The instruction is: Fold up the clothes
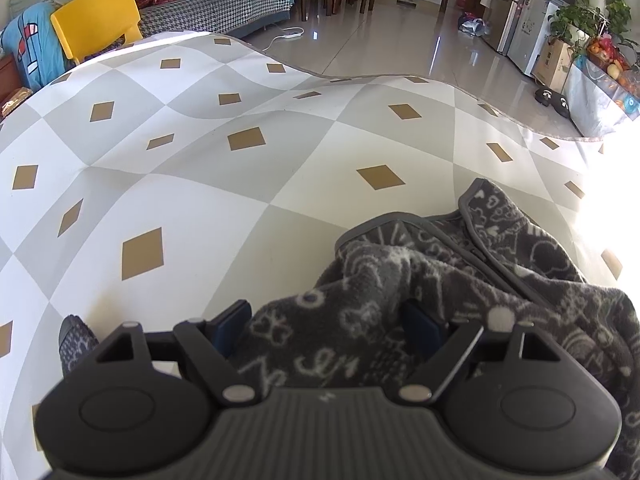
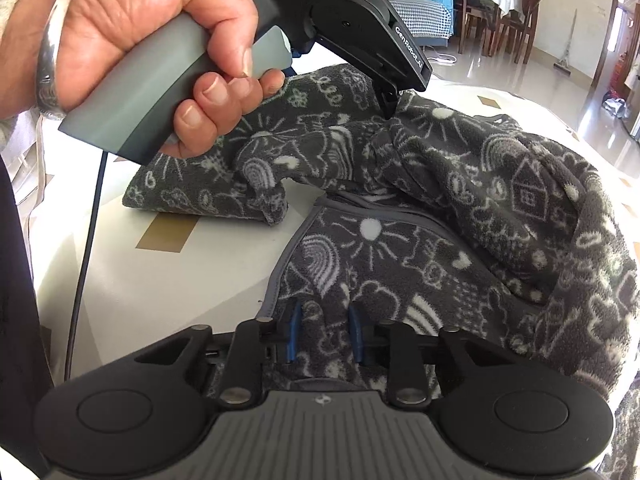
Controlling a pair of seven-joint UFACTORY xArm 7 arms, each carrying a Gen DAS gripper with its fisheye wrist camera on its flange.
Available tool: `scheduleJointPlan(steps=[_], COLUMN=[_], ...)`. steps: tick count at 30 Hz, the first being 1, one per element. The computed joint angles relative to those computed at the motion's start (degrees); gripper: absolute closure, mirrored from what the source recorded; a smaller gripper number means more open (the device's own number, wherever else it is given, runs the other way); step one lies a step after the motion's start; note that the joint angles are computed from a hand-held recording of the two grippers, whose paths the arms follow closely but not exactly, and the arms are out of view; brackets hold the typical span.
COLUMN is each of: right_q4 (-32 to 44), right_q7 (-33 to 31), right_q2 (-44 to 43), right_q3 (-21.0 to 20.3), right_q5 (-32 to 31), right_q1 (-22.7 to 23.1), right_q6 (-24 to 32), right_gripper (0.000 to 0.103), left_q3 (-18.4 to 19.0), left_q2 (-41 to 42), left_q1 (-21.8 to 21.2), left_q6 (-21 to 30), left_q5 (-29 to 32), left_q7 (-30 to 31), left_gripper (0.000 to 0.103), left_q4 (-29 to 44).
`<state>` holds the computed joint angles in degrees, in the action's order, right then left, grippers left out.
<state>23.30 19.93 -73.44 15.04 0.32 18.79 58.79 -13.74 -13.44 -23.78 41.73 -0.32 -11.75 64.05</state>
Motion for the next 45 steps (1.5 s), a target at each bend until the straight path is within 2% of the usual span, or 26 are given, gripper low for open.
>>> scheduleJointPlan(steps=[7, 15, 19, 22, 25, 28, 31, 34, 38, 45], right_q4=[0.9, 2.3, 3.2, 4.2, 4.3, 4.3, 4.8, 5.7, 6.0, 5.3], right_q7=[-1.9, -5.3, -7.2, -9.3, -10.1, -10.0, -9.9, -9.0, -8.0, -7.4], right_q2=[-0.6, -4.1, -6.0, -7.1, -8.6, -9.7, -10.7, -10.8, -10.1, -10.1], right_q3=[-2.1, -3.9, -4.5, -5.0, -4.1, -4.1, -4.6, -4.9, -5.0, -2.5], right_q5=[1.3, 5.0, 6.9, 8.6, 9.6, 10.2, 10.0, 9.7, 9.9, 10.3], right_q1=[1.1, 2.7, 3.3, 4.3, 4.0, 2.6, 0.5, -1.6, -2.7, -1.1], right_q6=[2.1, 7.9, 11.4, 14.4, 16.6, 16.8, 14.1, 12.0, 11.3, 13.6], right_gripper=[0.085, 0.085, 0.085, 0.085, 0.083, 0.080, 0.080, 0.073, 0.066, 0.062], left_q3=[-0.5, -0.9, -2.1, -2.8, -1.1, -0.1, 1.5, 3.1, 4.1, 4.2], left_q2=[-0.3, -0.8, -1.5, -1.0, -0.8, -2.5, -5.1, -8.1, -11.6, -18.0], left_q1=[0.2, 0.1, 0.9, 1.6, 0.9, 0.4, -0.6, -1.5, -2.2, -2.0], left_q6=[-0.9, -1.5, -3.4, -1.8, 0.6, 0.7, 1.3, 2.2, 2.3, 6.0], left_q5=[2.1, 3.7, 7.9, 11.0, 6.9, 4.2, -0.9, -6.0, -9.1, -10.9], left_q7=[-0.3, -0.3, -1.6, -3.1, -2.9, -1.2, 1.7, 5.2, 10.5, 13.9], left_gripper=[0.022, 0.023, 0.025, 0.031, 0.032, 0.031, 0.025, 0.024, 0.020, 0.015], left_q4=[-0.6, -0.9, -2.0, -1.7, -1.3, -2.3, -3.5, -4.9, -6.4, -10.0])
